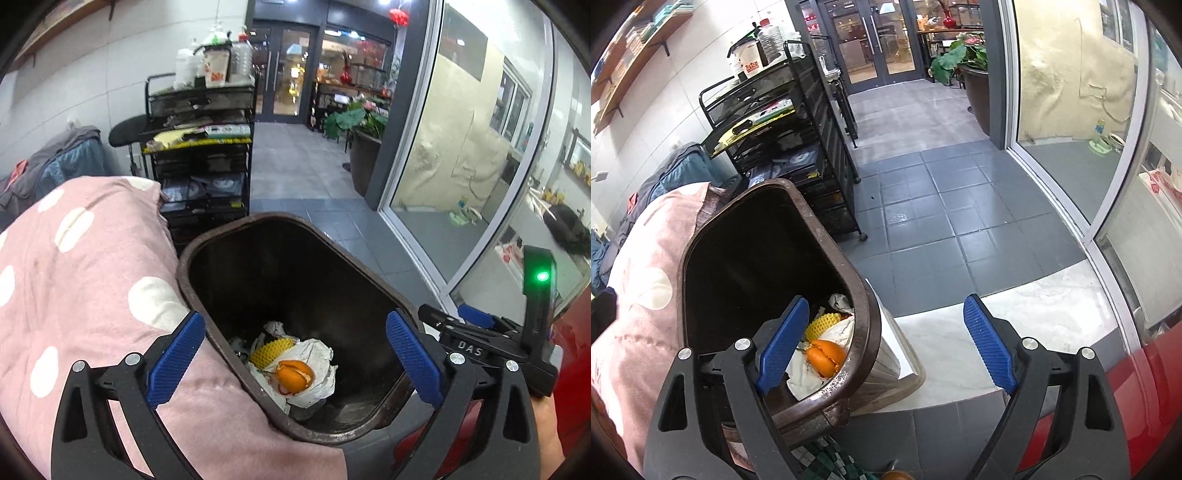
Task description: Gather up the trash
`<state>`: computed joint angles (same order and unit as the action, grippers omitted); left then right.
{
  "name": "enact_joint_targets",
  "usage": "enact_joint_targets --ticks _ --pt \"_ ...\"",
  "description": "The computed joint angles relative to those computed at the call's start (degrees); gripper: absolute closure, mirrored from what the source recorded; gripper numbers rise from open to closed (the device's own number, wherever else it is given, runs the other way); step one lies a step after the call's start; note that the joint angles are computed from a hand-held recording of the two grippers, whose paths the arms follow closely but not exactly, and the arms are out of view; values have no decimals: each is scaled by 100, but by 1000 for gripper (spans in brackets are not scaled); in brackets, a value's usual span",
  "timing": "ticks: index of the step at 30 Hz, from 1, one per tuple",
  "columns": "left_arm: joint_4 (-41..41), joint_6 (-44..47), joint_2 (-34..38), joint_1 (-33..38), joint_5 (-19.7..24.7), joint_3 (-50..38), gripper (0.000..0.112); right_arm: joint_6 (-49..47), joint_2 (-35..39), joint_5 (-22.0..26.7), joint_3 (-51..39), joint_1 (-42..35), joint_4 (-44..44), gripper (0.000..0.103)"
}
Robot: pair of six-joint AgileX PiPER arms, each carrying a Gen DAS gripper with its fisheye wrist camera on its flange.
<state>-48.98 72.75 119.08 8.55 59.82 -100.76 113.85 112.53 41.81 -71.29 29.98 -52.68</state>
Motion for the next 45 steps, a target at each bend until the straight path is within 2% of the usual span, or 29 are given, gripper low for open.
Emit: enact_joint_targets --ticks 5,8,16,18,20,24,32,36,41,45 --pt "-591 649 -422 405 -244 645 15 -174 105 367 -340 212 -67 17" --pt "-856 907 -563 698 -237 843 15 -332 216 617 -696 423 -177 17" --pt "-1620 1406 -782 1727 -341 1282 15 -594 627 1646 -1877 1334 -967 17" --pt "-1963 1733 -877 1997 -508 1457 15 -736 780 1827 -2215 1555 -1177 15" --pt "-2374 2133 -983 2262 -727 1677 15 -847 953 2002 -2579 1762 -1358 8" --pt "-2869 2484 -1071 2709 -910 1855 15 -925 1220 2082 -3132 2110 -1672 6" --pt "-3463 2613 -1134 3510 -1119 2108 15 -1865 1991 2286 -4545 2720 -1771 6" --pt "-3457 2551 -1143 3838 -956 2188 15 -2099 2313 2432 -5079 3044 -1905 6" --pt "-3517 2584 -1140 4115 -761 2282 15 -2222 2460 2546 -5325 3308 -2046 6" --pt "-3687 2873 -1224 4207 -777 2479 15 -2079 2311 2499 -5072 3433 -2151 6"
